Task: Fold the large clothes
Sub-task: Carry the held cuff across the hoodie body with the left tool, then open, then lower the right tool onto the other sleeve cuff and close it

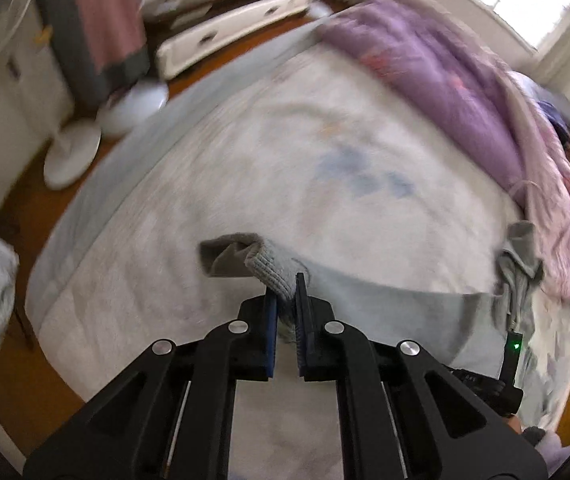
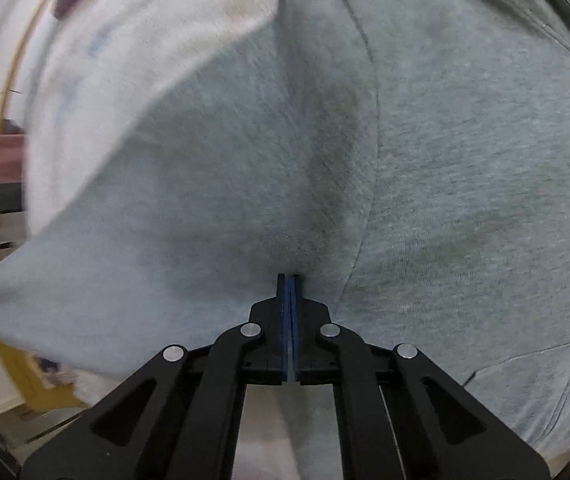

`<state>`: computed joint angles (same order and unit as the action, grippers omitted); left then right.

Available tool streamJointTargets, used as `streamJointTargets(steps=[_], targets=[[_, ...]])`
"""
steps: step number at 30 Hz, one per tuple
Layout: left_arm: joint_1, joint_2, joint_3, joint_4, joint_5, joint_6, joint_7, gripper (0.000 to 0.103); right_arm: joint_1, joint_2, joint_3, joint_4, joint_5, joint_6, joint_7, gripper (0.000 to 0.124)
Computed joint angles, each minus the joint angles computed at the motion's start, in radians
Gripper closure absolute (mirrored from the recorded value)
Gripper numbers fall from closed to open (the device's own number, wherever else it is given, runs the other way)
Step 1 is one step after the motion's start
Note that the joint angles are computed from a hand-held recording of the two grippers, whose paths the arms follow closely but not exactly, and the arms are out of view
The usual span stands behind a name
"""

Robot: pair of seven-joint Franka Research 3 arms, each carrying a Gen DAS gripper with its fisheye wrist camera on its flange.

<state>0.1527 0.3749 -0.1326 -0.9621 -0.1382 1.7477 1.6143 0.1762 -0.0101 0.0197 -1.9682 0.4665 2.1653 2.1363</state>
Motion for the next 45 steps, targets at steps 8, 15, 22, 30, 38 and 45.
streamJointTargets(steps=[8, 15, 22, 30, 38, 45], targets=[[-0.224, -0.153, -0.109, -0.155, -0.043, 0.184, -0.056, 0.096, -0.131, -0.392, -0.097, -0.256, -0.058, -0.059, -0.136, 0.122], [-0.503, -0.088, -0.199, -0.177, 0.019, 0.244, -0.172, 0.096, -0.380, -0.708, -0.201, -0.385, -0.247, -0.287, -0.211, 0.122], [-0.728, 0.097, -0.223, -0.112, 0.134, 0.185, -0.289, 0.096, -0.618, -0.827, -0.303, -0.398, -0.361, -0.458, -0.311, 0.120], [-0.832, 0.199, -0.213, -0.058, 0.198, 0.084, -0.281, 0.096, -0.823, -0.838, -0.375, -0.439, -0.416, -0.457, -0.336, 0.119], [-0.855, 0.232, -0.232, -0.048, 0.144, 0.026, -0.245, 0.053, -0.970, -0.781, -0.416, -0.443, -0.426, -0.366, -0.262, 0.119], [-0.767, 0.071, -0.242, -0.271, 0.057, 0.167, -0.294, 0.031, -1.065, -0.703, -0.451, -0.430, -0.451, -0.317, -0.220, 0.110]])
